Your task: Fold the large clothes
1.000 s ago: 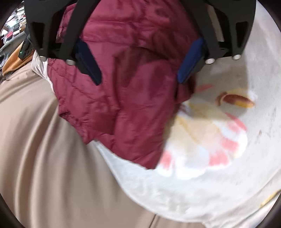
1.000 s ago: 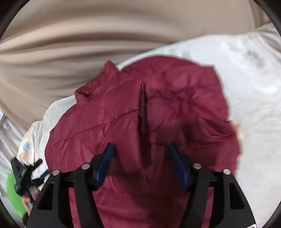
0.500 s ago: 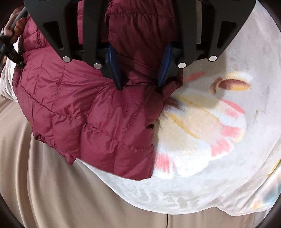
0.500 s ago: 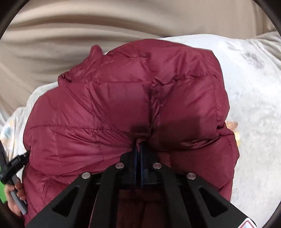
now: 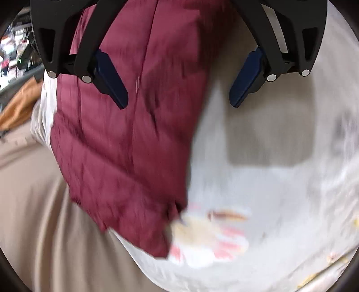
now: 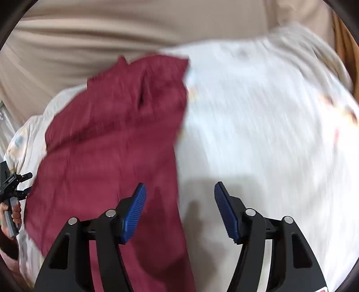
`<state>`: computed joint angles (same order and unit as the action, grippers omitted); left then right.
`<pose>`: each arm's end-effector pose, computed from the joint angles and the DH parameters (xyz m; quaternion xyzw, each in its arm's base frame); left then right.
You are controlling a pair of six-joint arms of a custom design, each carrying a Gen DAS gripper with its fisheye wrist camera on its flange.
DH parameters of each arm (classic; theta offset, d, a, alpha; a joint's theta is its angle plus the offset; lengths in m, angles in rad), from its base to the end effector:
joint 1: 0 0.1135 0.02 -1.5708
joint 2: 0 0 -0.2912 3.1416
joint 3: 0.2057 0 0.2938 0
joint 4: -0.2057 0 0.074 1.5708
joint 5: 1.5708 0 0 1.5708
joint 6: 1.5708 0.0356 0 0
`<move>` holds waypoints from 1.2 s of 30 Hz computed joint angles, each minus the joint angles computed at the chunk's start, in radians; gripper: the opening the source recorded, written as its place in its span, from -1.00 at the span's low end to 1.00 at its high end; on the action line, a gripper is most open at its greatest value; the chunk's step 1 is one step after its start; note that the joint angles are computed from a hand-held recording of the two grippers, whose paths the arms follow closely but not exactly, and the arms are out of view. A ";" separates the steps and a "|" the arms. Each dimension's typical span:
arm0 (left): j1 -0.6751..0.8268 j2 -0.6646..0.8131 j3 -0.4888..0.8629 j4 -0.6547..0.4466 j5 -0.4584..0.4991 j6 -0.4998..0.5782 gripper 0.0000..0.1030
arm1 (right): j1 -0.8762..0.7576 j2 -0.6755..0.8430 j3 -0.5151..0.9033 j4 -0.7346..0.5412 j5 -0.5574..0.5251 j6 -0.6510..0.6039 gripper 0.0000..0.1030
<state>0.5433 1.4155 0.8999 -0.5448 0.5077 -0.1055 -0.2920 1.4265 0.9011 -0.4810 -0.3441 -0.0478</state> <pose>0.2710 0.1434 0.2199 -0.2384 0.9080 -0.1841 0.2913 0.3047 -0.0790 0.2185 0.0679 0.9450 0.1157 0.2982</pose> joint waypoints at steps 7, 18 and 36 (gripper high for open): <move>-0.080 -0.198 -0.113 -0.087 -0.099 0.113 -0.81 | 0.065 -0.172 -0.150 0.018 -0.002 0.054 -0.85; 0.346 -0.588 -0.257 -0.708 0.066 0.662 -0.77 | -0.163 -0.743 -0.358 -0.527 -0.068 -0.207 -0.84; -0.212 -0.188 0.055 0.033 -0.153 0.012 -0.13 | 0.255 0.033 0.176 -0.007 0.121 0.229 0.00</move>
<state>0.3315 1.2277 0.9553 -0.5116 0.3549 -0.0936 -0.0375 1.4597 1.0775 -0.4880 -0.2233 0.1816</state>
